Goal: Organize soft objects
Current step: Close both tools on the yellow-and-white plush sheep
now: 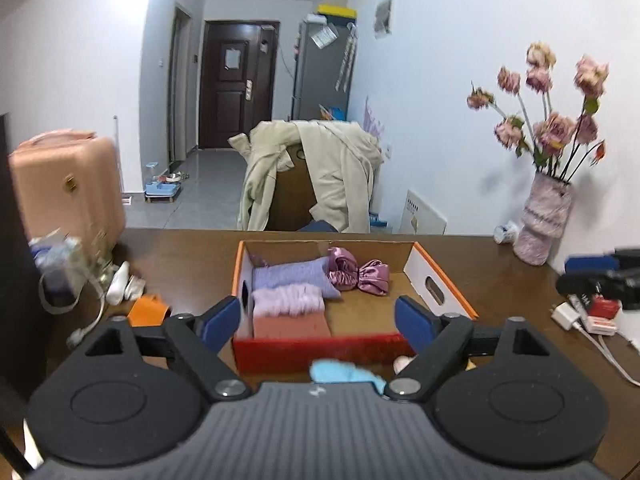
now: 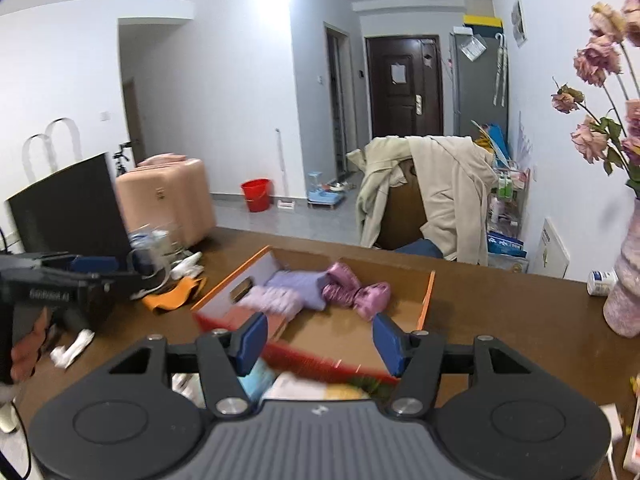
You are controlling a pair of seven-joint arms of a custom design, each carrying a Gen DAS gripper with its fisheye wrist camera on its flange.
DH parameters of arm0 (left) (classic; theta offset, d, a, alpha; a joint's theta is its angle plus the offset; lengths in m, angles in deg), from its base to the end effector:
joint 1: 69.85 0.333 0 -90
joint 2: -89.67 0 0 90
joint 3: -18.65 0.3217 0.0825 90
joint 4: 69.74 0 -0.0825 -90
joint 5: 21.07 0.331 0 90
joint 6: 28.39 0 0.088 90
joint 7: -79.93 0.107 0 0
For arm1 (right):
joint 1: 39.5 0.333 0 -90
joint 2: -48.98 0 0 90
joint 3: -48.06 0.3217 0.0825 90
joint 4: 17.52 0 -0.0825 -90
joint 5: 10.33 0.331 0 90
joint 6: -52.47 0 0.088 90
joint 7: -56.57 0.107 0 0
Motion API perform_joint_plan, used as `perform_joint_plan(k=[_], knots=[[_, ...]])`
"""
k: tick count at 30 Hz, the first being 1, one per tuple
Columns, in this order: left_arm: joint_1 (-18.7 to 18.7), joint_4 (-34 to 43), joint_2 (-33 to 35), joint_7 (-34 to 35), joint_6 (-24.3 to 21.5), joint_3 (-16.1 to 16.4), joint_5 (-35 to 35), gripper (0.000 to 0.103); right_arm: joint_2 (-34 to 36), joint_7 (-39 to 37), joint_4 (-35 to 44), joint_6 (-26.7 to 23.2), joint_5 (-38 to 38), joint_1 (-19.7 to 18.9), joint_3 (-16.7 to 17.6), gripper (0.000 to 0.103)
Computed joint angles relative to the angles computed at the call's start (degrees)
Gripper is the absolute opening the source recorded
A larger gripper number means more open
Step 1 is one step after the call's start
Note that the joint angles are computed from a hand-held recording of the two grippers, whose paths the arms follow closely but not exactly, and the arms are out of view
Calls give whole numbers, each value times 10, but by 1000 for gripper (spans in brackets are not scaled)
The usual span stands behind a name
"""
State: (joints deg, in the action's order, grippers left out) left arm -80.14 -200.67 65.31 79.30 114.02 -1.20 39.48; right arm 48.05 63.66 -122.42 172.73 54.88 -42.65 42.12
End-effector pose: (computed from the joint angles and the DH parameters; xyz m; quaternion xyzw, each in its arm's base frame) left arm 0.3519 -0.2376 0.5948 -0.6963 0.4895 -0.3458 0.3949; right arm 0.5397 -0.0426 0.6052 -0.7966 0.3182 -0.1278 0.4977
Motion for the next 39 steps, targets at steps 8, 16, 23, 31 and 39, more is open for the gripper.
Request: perform_joint_plan(k=[8, 16, 23, 31, 39], knots=[[-54, -88, -98, -72, -100, -75, -5, 99, -108, -96, -156, -93, 4, -35, -57, 65], [-72, -87, -85, -77, -102, -67, 12, 101, -119, -106, -186, -78, -1, -34, -58, 67], [-49, -61, 25, -117, -24, -35, 70, 101, -37, -88, -161, 28, 11, -14, -22, 67], [-45, 66, 226, -152, 48, 16, 206, 75, 77, -85, -95, 106, 31, 5, 18, 66], [-46, 126, 313, -125, 156, 77, 192, 46, 183, 19, 11, 41, 3, -17, 45, 61]])
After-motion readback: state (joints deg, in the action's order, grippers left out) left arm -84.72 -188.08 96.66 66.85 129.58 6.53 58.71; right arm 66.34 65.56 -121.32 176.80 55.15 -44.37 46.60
